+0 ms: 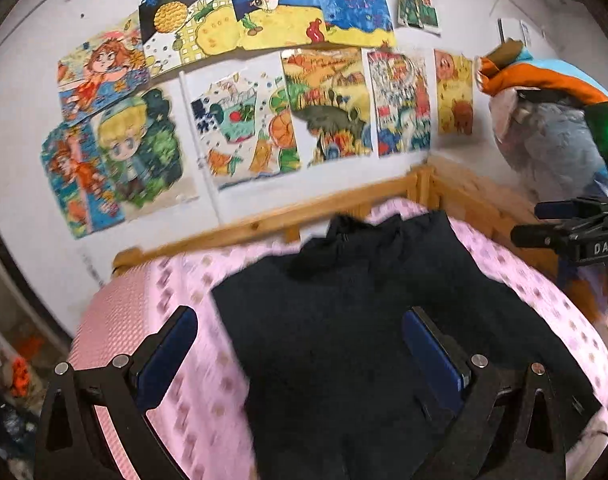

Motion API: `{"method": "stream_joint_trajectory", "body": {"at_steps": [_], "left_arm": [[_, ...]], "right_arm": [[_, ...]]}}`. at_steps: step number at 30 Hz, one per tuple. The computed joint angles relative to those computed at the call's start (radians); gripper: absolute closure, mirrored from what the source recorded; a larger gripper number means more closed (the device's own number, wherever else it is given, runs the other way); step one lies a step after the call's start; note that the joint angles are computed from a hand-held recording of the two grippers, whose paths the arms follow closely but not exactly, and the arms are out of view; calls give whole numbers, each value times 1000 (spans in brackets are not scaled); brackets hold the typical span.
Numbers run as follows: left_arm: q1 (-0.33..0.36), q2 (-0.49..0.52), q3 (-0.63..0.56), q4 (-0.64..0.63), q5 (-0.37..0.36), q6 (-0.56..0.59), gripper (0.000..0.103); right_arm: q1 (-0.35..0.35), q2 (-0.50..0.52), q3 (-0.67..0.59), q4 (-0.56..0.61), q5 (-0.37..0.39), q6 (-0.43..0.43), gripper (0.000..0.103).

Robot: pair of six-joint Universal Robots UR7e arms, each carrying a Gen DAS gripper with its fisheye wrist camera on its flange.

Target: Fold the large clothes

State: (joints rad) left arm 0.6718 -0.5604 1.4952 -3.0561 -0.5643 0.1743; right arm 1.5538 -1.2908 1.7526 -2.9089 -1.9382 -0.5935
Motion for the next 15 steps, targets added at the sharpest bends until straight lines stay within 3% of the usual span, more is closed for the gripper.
{"method": "stream_joint_trajectory", "body": {"at_steps": [2,5,9,10,12,15], "left_arm": [[60,77,-110,-48,-61,61,0],[150,189,-288,-70,-174,134,0],[228,387,-613,-48,-184,316,9],[243,427,-690,-13,-195,325,10],[269,490,-838,130,-248,294,24],[296,567,-1004,210,-374,326,26]], "right_arm": [[-21,112,-126,-11,-1,-112,11],[-35,244,-290,14,3,-188,11],[-58,445,-557,79,6,-272,11],[-64,519,-660,110,-11,-285,11],[-73,606,-783,152,-20,-278,11],[-87,693,-923,216,36,-281,11]]}}
